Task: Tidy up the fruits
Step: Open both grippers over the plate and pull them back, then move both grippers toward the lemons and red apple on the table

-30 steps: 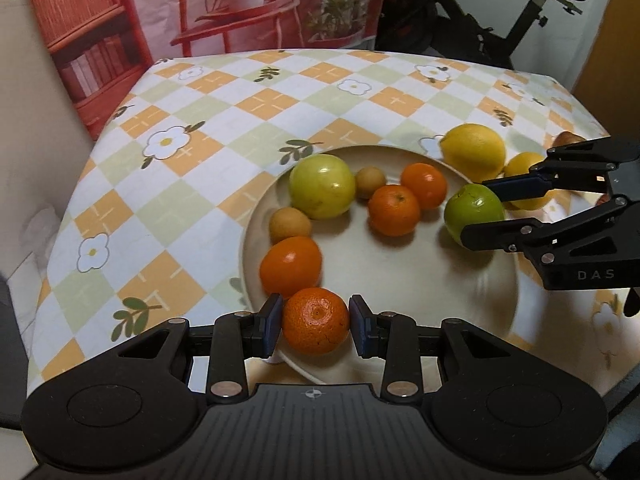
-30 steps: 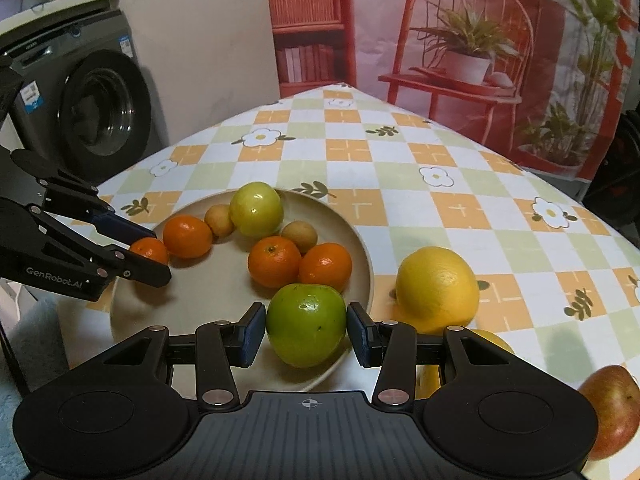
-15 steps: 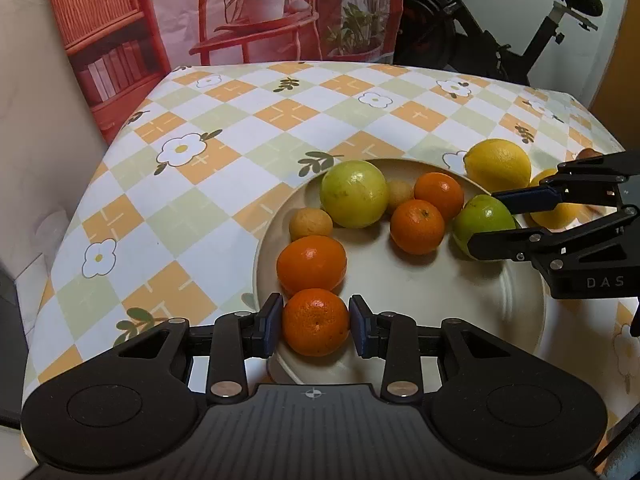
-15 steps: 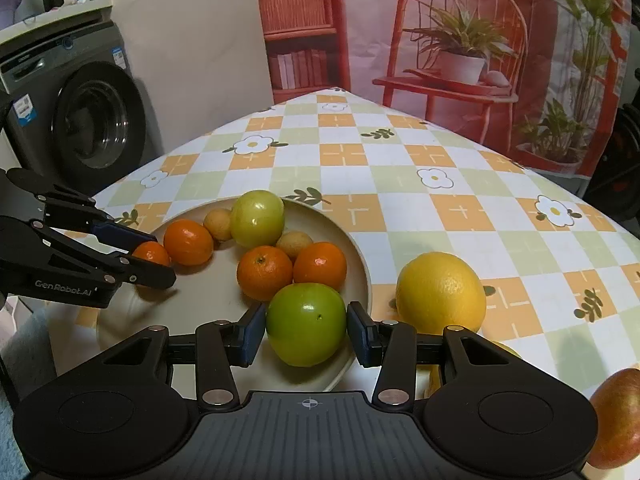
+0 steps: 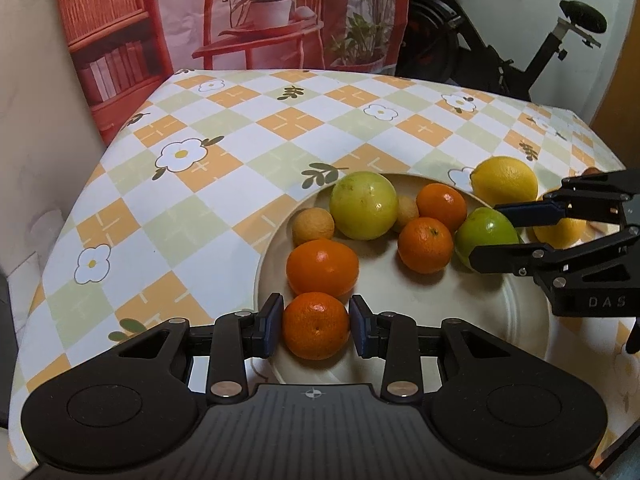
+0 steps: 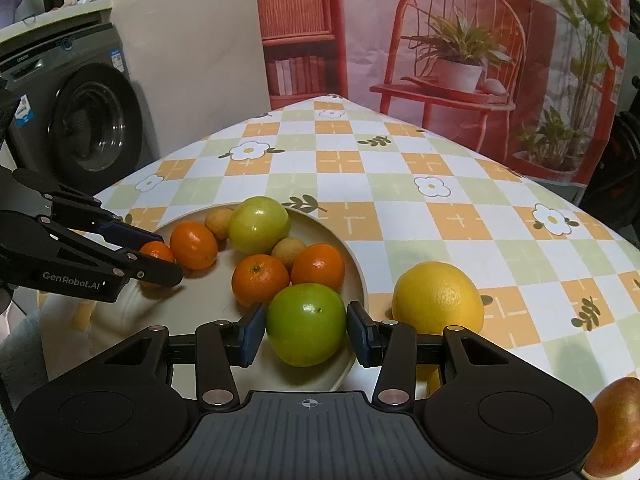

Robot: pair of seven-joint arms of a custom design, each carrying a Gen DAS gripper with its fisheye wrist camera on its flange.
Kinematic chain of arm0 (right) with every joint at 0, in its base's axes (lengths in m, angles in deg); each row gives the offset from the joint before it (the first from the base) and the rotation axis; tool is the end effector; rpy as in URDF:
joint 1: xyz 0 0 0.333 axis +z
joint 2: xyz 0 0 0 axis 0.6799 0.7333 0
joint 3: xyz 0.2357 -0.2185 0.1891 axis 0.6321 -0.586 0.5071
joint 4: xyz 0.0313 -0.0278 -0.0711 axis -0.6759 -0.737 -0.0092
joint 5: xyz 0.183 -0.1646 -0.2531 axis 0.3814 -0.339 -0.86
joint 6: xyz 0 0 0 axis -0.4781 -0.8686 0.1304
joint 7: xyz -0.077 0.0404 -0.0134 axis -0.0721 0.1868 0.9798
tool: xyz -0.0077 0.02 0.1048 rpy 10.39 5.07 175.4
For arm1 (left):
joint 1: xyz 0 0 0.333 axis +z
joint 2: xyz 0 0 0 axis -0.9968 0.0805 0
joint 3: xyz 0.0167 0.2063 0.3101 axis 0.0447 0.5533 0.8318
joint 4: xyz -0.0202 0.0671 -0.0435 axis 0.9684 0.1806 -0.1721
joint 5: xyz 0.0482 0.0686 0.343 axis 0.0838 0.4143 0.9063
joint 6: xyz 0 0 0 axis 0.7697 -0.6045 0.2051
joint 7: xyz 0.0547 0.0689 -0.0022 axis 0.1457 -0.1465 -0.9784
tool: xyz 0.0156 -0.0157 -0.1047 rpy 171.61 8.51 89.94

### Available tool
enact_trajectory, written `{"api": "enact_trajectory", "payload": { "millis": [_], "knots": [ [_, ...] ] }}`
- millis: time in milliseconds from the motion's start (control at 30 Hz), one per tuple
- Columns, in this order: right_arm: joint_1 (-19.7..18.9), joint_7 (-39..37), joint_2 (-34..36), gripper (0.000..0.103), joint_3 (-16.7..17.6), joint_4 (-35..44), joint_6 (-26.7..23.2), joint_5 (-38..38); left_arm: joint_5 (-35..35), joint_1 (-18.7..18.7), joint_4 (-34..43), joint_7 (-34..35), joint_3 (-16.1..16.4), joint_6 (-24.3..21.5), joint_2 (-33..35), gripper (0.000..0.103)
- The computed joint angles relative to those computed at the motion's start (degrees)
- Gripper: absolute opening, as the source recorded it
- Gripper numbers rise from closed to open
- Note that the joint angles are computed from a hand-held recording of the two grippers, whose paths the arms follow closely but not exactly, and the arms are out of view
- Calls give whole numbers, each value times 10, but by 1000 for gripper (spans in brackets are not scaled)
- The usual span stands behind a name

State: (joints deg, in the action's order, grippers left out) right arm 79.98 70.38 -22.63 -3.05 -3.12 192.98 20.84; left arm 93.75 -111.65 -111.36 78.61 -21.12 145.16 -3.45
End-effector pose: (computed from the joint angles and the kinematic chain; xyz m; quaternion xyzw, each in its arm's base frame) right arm 0.6098 0.4248 0.4053 -0.7976 0.4840 -0.1472 0.3284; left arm 0.5874 -0.3667 0.3938 -0.5770 0.7507 -0.2582 0.1917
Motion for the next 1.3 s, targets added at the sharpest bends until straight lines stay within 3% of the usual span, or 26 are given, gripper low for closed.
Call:
{"api": "enact_trajectory", "payload": {
  "millis": [500, 667, 833, 1000, 1167, 1300],
  "knots": [
    [-1, -3, 4, 42, 2, -3, 19, 12, -3, -3, 4, -9, 12, 25, 7, 40],
    [-13, -12, -10, 42, 20, -28, 61, 33, 31, -30, -11, -66, 51, 55, -8, 42],
    [-14, -17, -41, 42, 24, -82, 138, 66, 115, -85, -8, -185, 118, 81, -20, 42],
    [57, -28, -81, 42, -60, -157, 212, 125, 231, -143, 31, -330, 173, 81, -10, 42],
    [139, -73, -116, 43, -144, -238, 270, 213, 300, -165, 80, -432, 175, 74, 11, 42],
    [155, -100, -146, 44, -151, -296, 307, 274, 341, -182, 112, -483, 159, 40, 27, 42]
  ]
}}
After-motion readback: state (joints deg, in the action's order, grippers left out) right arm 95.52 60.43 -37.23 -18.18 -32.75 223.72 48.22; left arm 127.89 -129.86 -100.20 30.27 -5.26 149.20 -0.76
